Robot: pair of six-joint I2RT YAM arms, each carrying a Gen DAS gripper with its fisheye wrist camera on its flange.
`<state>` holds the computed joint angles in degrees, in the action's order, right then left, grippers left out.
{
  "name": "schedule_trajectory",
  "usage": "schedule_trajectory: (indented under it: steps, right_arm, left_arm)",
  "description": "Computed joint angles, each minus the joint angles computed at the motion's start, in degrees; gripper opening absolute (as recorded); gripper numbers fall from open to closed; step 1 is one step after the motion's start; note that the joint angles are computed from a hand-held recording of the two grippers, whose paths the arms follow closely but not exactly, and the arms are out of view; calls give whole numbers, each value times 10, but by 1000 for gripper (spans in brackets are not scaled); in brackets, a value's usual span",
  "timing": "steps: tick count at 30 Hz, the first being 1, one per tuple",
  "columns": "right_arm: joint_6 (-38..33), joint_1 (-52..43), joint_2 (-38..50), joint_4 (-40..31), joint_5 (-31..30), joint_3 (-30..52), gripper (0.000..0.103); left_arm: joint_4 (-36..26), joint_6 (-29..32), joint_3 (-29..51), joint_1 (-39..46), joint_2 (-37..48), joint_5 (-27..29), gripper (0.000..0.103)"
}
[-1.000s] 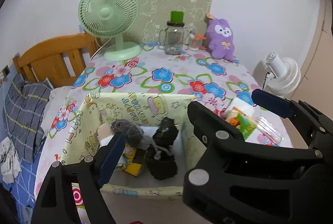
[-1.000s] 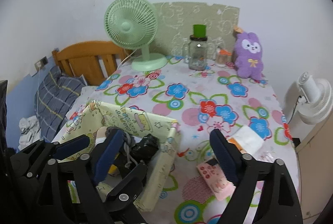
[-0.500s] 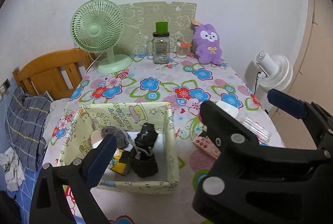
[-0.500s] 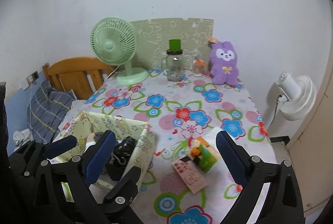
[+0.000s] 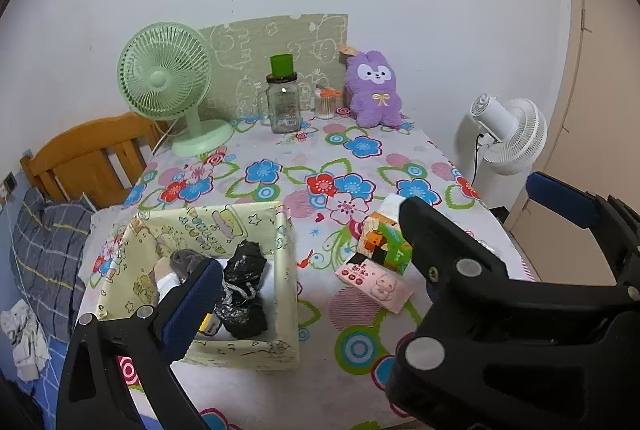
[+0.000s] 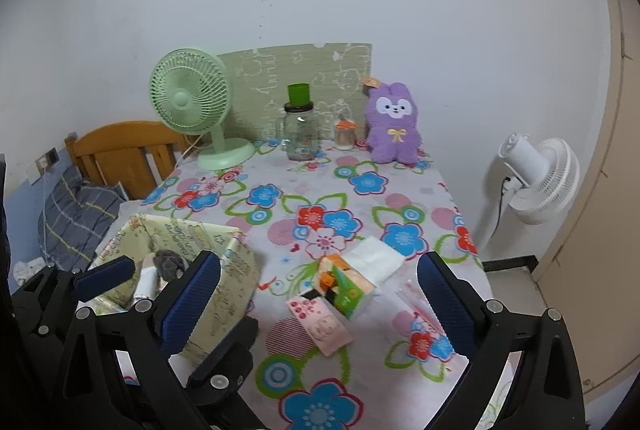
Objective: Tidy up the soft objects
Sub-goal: 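Withdraw both grippers from the box toward the tissue pack and plastic bag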
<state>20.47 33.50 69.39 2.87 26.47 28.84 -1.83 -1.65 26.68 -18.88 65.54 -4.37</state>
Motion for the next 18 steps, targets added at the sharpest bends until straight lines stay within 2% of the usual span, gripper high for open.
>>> schedule_trajectory:
  steps: [8, 18]
  right_arm:
    - [-12, -45, -64, -1, -38, -50, 100]
    - [-50, -103, -69, 40, -58, -95, 100]
  left_arm:
    - [22, -28, -2, -50, 23, -13, 103]
    - [79, -56, -2, -106, 98, -34, 101]
